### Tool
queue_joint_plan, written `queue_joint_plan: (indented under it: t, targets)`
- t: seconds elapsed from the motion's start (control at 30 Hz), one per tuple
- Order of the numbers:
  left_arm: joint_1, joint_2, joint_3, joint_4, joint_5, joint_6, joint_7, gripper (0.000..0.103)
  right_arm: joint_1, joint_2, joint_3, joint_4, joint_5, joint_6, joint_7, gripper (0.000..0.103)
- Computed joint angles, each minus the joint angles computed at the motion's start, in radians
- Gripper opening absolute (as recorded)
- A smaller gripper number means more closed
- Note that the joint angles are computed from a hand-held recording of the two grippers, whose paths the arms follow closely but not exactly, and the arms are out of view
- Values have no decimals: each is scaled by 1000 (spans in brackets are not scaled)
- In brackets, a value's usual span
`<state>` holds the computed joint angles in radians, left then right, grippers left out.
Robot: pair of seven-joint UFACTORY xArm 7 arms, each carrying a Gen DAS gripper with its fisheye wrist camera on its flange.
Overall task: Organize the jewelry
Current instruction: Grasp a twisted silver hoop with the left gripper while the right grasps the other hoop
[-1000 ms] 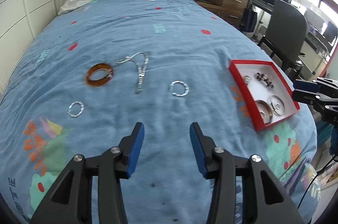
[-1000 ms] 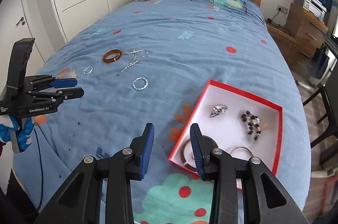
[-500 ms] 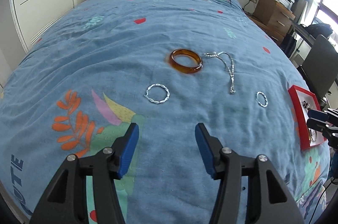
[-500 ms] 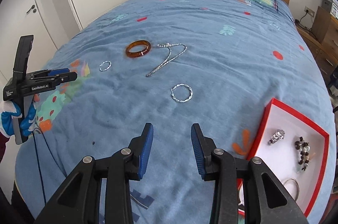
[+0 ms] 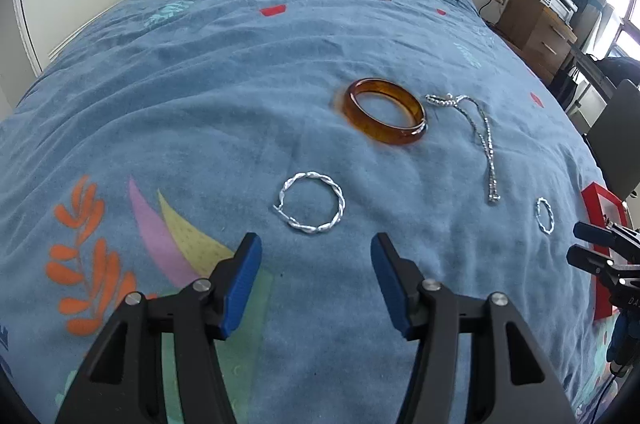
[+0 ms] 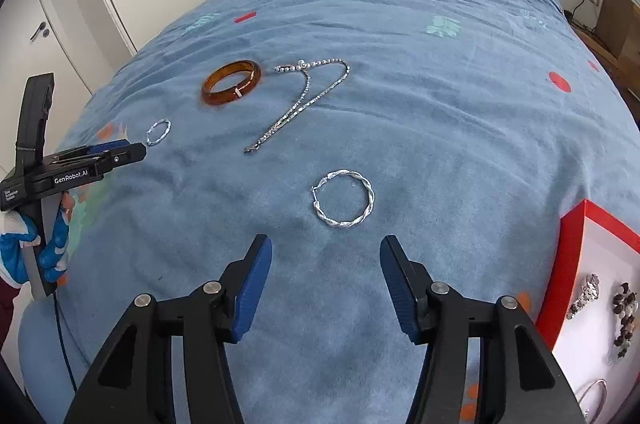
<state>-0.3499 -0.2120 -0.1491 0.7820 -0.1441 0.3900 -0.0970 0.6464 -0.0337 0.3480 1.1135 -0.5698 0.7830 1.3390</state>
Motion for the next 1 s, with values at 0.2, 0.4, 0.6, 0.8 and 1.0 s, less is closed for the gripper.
queue_joint_plan:
  t: [0.2,0.4,0.6,0.8,1.0]
  targets:
    - [30,99,-24,63,99,-27,-88,55,-14,48,-27,15,-25,-43,9,60]
    - [36,136,-28,85,190,-63,-166,55,-9,84,-51,33,-35,-60,12,57]
    - [37,127,-28,64,228,-95,-202,51,3,100,-65,37,-43,-65,27,40]
    - [31,104,-19,48,196,-95,-184,40,12,88,-62,32,-63,-55,40,39]
    - [20,49,-22,11,159,-83,-159,40,20,63,-46,26,-75,-44,57,39]
